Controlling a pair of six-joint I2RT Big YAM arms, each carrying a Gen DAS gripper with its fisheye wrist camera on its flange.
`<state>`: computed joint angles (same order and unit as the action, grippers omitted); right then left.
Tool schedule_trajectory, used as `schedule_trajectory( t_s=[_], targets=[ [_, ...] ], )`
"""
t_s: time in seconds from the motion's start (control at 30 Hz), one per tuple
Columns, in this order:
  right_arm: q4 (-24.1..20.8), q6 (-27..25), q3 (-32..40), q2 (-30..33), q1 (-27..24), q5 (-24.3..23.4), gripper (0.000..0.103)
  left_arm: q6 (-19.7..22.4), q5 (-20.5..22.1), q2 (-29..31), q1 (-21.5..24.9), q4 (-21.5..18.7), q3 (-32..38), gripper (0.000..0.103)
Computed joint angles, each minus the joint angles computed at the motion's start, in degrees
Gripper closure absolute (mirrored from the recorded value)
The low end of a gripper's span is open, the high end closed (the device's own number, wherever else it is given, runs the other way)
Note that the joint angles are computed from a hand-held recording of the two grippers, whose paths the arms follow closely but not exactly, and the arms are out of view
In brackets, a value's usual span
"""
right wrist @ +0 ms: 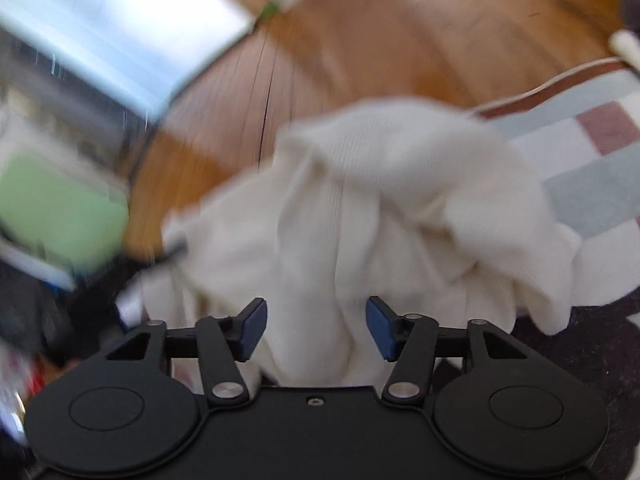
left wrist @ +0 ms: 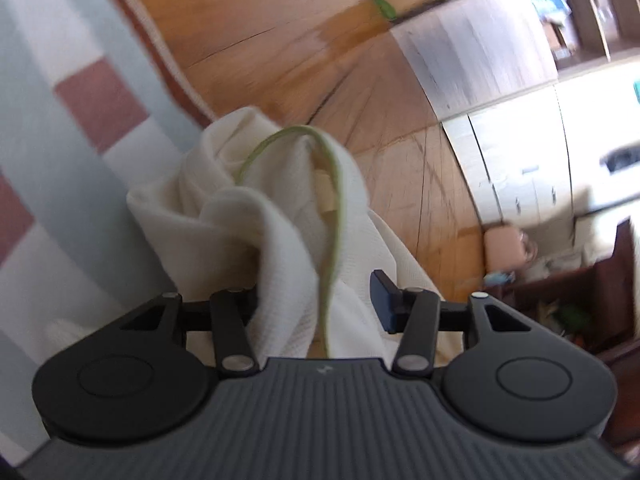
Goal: Fold clothes
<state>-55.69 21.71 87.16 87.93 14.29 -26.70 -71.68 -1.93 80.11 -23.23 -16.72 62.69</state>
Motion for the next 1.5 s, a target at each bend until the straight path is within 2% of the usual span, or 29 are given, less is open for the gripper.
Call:
schedule_trajectory(
  t_s=[0.03, 0.1, 0.13, 0.23, 0.27, 0.33, 0.4, 0.47, 0.5, 0.53, 0.63, 0.73, 0.83, 0.93, 0.97, 1.03, 1.07, 1.1, 1.13, 1.17, 1.23, 1.27, 1.33, 1.4, 1.5],
  targets=[
    [-2.5, -2.8, 1.7, 1.2, 1.1, 2.7, 0.041, 1.0, -0.4, 0.2, -0.2, -1.1, 0.7, 0.056],
    [-2.6, -5.3, 0.8, 0.9, 3.2, 7.4, 0.036, 2.2, -1.3, 0.6, -0.5, -3.6, 2.0, 0.056],
    [-2.8, -5.5, 1.1, 1.4, 3.9, 8.5, 0.032, 3.4, -2.4, 1.2, -0.7, -6.8, 3.5, 0.057],
    [-5.0, -6.6, 1.8, 3.1, 4.7, 7.9, 0.031, 6.9, -6.0, 3.8, -1.3, -16.0, 8.0, 0.061],
    [-5.4, -6.8, 2.1, 3.7, 5.0, 7.5, 0.031, 7.4, -6.4, 4.1, -1.5, -16.7, 8.5, 0.067],
    [-4.5, -5.8, 2.7, 5.1, 5.7, 7.2, 0.031, 8.6, -5.8, 3.8, -1.8, -15.6, 8.1, 0.085],
    [-3.0, -5.3, 2.5, 5.5, 5.6, 7.1, 0.033, 10.6, -6.1, 4.2, -2.2, -15.6, 8.9, 0.09],
    [1.8, -4.2, 0.1, 3.5, 5.1, 7.2, 0.087, 11.3, -7.0, 4.2, -2.7, -15.2, 9.1, 0.09],
    [5.0, -3.5, -1.6, 2.1, 4.8, 7.3, 0.094, 11.7, -7.2, 3.7, -2.8, -13.7, 8.5, 0.09],
    [7.6, -3.0, -2.8, 0.9, 4.7, 8.3, 0.095, 12.1, -7.3, 3.2, -2.9, -12.2, 8.0, 0.09],
    [11.8, -4.1, -3.9, -1.6, 5.7, 16.4, 0.096, 15.5, -6.1, 1.2, -2.8, -5.6, 5.8, 0.09],
    [15.9, -7.6, -3.4, -3.3, 6.7, 24.4, 0.096, 20.7, -7.2, 0.9, -3.7, -3.1, 6.2, 0.087],
    [18.1, -12.2, 1.4, -2.4, 7.1, 31.7, 0.097, 25.4, -9.7, 0.6, -5.1, -1.5, 6.6, 0.079],
    [18.8, -15.5, 8.2, 1.2, 6.4, 36.5, 0.097, 26.8, -8.9, 0.7, -5.3, 1.2, 6.3, 0.061],
    [19.0, -16.5, 10.6, 2.7, 6.1, 37.9, 0.097, 26.8, -8.8, 0.7, -5.4, 1.3, 6.3, 0.052],
    [19.7, -18.3, 15.3, 5.7, 5.5, 40.7, 0.097, 26.2, -8.9, 1.8, -5.1, -0.9, 7.2, 0.048],
    [19.9, -18.6, 17.0, 7.4, 5.1, 42.2, 0.096, 25.5, -8.7, 3.0, -4.6, -3.2, 8.2, 0.045],
    [18.1, -18.8, 19.3, 9.4, 4.5, 43.2, 0.091, 24.6, -8.2, 4.3, -4.1, -5.8, 9.3, 0.043],
    [14.3, -18.6, 22.5, 11.8, 3.9, 44.3, 0.089, 23.5, -7.3, 5.6, -3.6, -8.3, 10.4, 0.043],
    [8.1, -16.8, 26.0, 13.9, 3.4, 44.9, 0.088, 22.4, -6.4, 6.7, -3.2, -10.2, 11.2, 0.043],
    [2.6, -11.4, 26.6, 14.1, 2.5, 43.8, 0.083, 20.9, -4.7, 8.0, -2.6, -12.6, 12.2, 0.043],
    [2.9, -8.9, 23.8, 12.3, 1.9, 39.9, 0.079, 20.4, -3.8, 8.3, -2.3, -12.9, 12.3, 0.043],
    [4.0, -2.8, 17.8, 8.7, 0.6, 30.2, 0.049, 19.6, -2.9, 8.6, -2.1, -12.1, 12.1, 0.043],
    [5.8, 4.1, 12.0, 6.6, 0.0, 21.7, 0.045, 19.2, -2.7, 8.8, -2.1, -11.7, 12.0, 0.04],
    [10.3, 13.6, 4.1, 4.3, -1.0, 9.4, 0.045, 18.0, -3.5, 10.1, -2.2, -14.2, 12.9, 0.038]
  ],
)
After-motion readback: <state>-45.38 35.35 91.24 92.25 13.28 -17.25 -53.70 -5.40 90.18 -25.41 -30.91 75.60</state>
